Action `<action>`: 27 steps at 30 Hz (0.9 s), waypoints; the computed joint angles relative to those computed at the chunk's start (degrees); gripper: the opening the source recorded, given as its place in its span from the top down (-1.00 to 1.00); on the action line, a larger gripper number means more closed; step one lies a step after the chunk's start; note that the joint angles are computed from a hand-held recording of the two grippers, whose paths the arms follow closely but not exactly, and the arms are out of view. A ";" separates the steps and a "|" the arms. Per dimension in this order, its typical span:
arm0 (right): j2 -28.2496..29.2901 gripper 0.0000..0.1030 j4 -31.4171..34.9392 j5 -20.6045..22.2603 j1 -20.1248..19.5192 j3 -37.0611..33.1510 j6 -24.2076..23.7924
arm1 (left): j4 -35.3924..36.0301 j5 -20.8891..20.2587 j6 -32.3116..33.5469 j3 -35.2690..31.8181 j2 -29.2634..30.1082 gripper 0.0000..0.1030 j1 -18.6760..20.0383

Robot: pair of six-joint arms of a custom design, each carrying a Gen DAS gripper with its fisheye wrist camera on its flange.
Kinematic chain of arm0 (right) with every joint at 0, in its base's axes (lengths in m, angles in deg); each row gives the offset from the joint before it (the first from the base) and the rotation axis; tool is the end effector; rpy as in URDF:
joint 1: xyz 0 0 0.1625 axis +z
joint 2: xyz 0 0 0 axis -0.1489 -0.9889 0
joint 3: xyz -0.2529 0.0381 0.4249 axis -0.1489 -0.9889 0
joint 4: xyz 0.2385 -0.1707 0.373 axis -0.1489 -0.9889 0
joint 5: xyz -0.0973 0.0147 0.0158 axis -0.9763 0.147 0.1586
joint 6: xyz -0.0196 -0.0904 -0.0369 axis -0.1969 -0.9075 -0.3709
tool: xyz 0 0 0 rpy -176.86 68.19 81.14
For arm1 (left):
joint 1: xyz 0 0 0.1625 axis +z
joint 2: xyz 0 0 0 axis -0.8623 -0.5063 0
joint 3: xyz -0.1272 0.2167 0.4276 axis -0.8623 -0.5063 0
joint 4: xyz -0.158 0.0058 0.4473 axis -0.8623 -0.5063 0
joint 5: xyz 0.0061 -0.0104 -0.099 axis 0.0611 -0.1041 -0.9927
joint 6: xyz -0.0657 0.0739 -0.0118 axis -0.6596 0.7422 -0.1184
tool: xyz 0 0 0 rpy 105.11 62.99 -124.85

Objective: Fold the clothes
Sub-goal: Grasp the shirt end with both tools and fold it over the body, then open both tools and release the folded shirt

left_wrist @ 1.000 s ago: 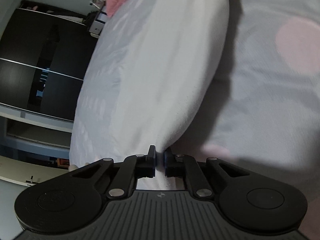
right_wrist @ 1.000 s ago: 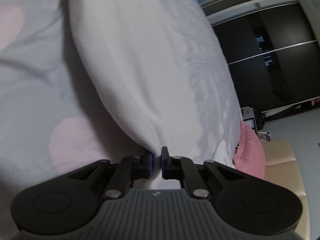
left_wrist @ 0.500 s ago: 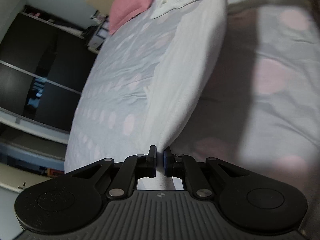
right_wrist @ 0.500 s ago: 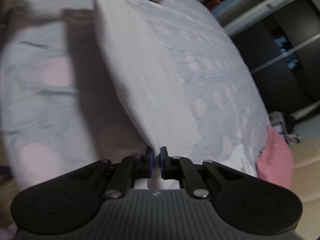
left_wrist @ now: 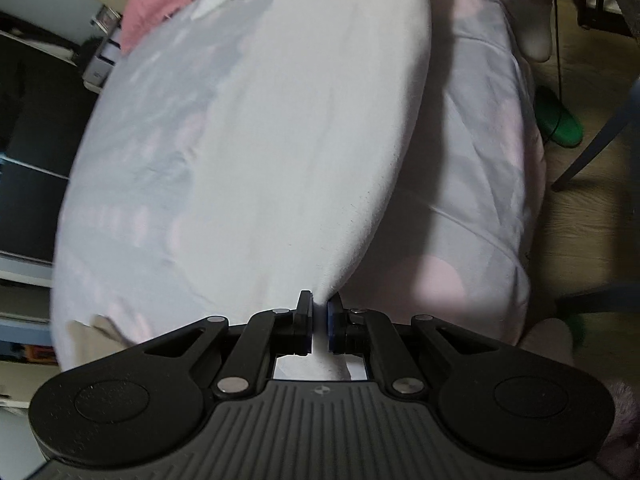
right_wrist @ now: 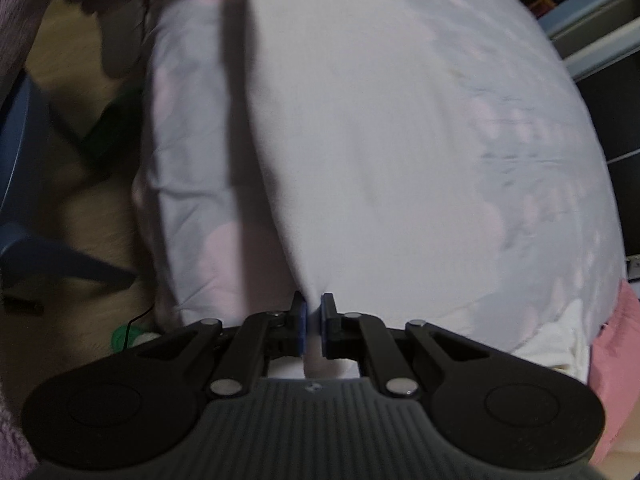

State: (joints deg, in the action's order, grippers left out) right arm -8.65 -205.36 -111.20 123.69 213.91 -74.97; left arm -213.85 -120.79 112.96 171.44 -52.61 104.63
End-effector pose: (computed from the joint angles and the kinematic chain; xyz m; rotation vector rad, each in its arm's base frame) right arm 0.2185 -0.3129 0.1166 1.6498 -1.7128 -0.1526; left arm -0.0378 -0.3313 0.2618 1.6789 1.5760 0.0641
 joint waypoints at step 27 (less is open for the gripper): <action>-2.10 0.00 -5.82 7.79 -13.06 -5.88 46.90 | -19.37 -13.62 -24.51 -10.11 13.75 0.11 11.49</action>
State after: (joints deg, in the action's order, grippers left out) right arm -10.75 -211.19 -103.41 110.63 208.04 -28.07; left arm -233.22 -134.41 88.44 161.33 -38.86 116.13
